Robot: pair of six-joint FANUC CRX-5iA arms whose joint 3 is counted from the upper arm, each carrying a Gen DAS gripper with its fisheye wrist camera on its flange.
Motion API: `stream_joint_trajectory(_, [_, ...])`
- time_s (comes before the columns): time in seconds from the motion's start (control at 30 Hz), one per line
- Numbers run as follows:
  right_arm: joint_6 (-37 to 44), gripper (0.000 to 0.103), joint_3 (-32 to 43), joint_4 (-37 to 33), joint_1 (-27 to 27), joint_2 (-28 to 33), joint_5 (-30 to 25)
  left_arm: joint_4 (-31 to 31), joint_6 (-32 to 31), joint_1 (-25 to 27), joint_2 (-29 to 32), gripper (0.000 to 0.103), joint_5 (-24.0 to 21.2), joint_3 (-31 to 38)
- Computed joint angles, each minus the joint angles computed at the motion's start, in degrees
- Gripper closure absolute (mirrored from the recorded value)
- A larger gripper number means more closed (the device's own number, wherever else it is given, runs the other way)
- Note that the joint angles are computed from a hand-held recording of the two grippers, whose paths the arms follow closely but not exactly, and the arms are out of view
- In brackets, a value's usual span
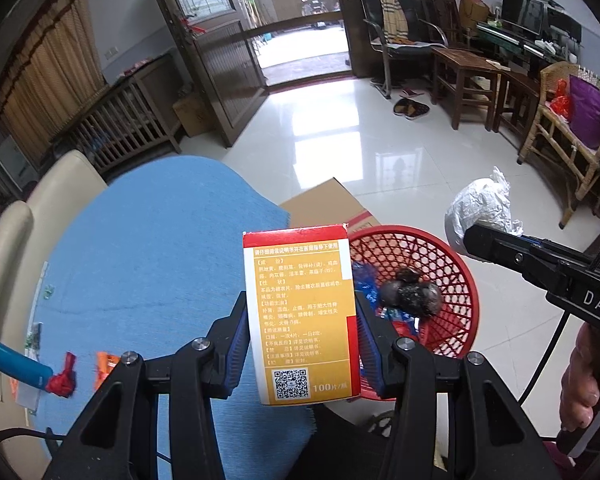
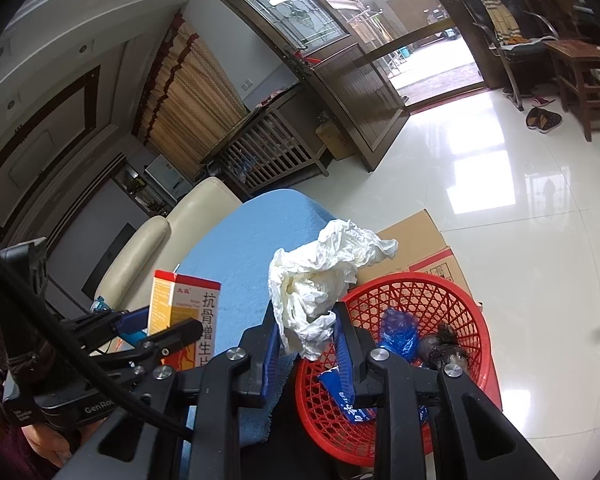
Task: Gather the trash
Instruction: 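Open both grippers over the red wastebasket, dropping the box and tissue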
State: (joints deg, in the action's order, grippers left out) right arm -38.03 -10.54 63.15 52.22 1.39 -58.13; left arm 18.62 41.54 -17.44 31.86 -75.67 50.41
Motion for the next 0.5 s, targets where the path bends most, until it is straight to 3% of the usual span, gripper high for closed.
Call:
stream_joint_trajectory(0.23, [-2.7,0.074,-2.1,0.3,-0.7,-1.1,1.8,2.8,1.5,-0.2,5.3,0.052,-6.8,6.9])
stream_joint_trajectory(0.3, [-3.5,0.074,-2.5,0.1,-0.9,-1.3,2.4,3.0,1.7,-0.4,6.9,0.044,-8.8,9.4])
stream_joint_trajectory(0.5, [-3.8,0.073,-2.8,-1.7,-1.6,-1.4,4.1,3.0,1.5,-0.1,6.1,0.037,-7.8,7.8])
